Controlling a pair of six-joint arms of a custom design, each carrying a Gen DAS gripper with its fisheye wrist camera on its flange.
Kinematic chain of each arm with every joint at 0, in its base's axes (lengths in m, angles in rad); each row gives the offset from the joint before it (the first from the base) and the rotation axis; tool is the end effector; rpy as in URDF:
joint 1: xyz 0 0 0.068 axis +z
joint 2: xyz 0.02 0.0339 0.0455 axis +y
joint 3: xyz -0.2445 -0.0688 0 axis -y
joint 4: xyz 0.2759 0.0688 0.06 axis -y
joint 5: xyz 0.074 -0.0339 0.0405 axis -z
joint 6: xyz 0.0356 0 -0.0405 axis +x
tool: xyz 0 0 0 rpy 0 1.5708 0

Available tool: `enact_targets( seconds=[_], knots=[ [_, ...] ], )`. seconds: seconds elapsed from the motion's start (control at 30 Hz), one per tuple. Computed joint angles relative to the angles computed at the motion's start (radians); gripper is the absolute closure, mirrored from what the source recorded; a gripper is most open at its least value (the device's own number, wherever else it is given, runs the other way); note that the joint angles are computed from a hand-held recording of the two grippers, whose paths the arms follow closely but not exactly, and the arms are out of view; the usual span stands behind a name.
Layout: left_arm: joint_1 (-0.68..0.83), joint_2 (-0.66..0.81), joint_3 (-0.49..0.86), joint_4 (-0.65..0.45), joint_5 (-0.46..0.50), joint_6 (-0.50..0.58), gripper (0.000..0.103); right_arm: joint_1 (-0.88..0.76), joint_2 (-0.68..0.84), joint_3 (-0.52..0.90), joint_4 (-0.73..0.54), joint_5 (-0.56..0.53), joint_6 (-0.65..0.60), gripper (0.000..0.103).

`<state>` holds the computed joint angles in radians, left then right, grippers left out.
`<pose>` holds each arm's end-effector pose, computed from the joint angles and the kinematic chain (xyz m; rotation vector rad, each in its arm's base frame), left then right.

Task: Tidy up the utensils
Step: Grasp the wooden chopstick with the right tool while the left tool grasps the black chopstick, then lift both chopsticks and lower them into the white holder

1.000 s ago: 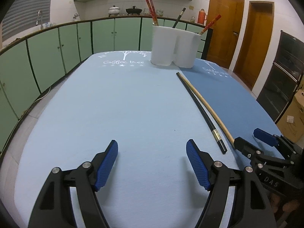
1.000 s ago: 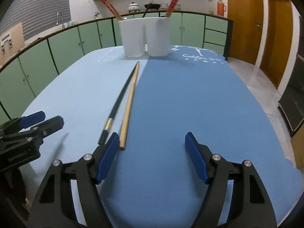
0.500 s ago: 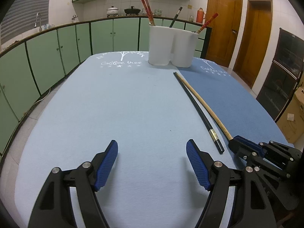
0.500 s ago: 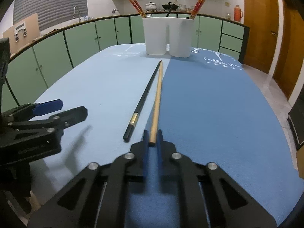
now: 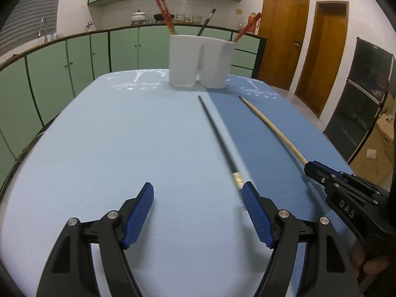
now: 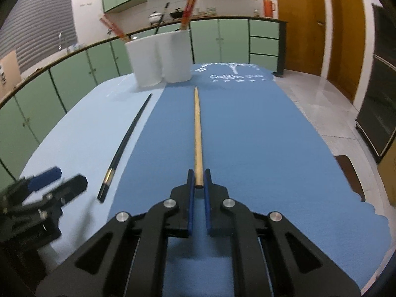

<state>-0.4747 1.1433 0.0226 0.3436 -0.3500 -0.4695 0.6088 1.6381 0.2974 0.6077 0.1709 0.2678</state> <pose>0.1561 -0.0665 0.0383 -0.1634 2.2852 -0.0757 0.1994 0.1316 0.0295 -0.3041 2.2841 0.2565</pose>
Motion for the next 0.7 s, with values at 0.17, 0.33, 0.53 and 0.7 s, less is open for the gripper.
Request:
enact_targets(
  seconds=[0.17,0.33,0.53,0.7],
  knots=[
    [-0.073,0.214,0.085,0.089,-0.047,-0.066,0.041,-0.044,-0.058,-0.039,0.019,-0.015,-0.020,0.097],
    [-0.126,0.296,0.144,0.076,-0.110,-0.110,0.054,-0.077,-0.063,-0.053,0.031,-0.041,-0.020,0.097],
    [-0.200,0.381,0.208,0.059,-0.192,-0.137,0.085,-0.092,-0.066,-0.058,0.036,-0.055,-0.016,0.097],
    [-0.180,0.365,0.196,0.070,-0.168,-0.132,0.096,-0.096,-0.079,-0.059,0.023,-0.056,-0.017,0.097]
  ],
)
